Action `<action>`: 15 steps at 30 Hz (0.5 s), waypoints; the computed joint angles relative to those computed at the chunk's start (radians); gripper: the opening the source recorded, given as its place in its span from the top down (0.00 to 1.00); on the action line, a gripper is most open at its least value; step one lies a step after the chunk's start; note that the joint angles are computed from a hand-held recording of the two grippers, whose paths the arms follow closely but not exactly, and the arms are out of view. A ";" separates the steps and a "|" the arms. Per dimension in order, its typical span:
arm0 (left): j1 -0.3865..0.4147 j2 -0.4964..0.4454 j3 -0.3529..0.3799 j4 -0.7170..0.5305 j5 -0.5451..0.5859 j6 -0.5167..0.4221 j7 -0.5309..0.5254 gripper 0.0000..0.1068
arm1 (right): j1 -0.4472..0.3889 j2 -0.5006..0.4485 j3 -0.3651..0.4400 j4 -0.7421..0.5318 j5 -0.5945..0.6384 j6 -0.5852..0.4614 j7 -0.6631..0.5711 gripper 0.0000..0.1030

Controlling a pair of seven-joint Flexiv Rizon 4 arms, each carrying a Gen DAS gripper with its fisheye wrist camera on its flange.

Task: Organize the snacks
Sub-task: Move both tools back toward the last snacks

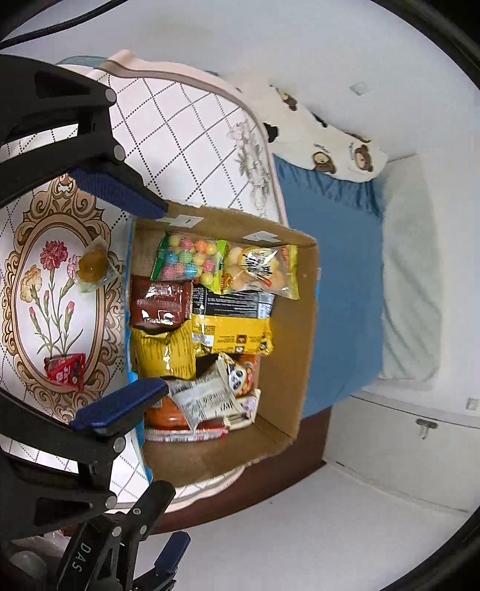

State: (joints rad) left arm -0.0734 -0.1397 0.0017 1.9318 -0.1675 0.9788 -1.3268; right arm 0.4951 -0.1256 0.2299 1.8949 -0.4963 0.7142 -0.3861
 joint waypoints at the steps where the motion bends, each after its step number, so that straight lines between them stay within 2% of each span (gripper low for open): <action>1: -0.002 0.015 0.002 0.011 0.005 0.009 0.004 0.18 | 0.002 0.013 0.003 0.007 -0.008 0.001 0.009 0.07; 15: -0.014 0.178 0.012 0.141 -0.050 0.107 0.056 0.18 | 0.007 0.162 0.066 0.071 -0.085 -0.007 0.136 0.07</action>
State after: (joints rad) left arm -0.0877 0.0382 0.0137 2.0730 -0.2177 1.0855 -1.2711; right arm 0.5024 0.0368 0.2955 1.9656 -0.5810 0.7069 -0.2505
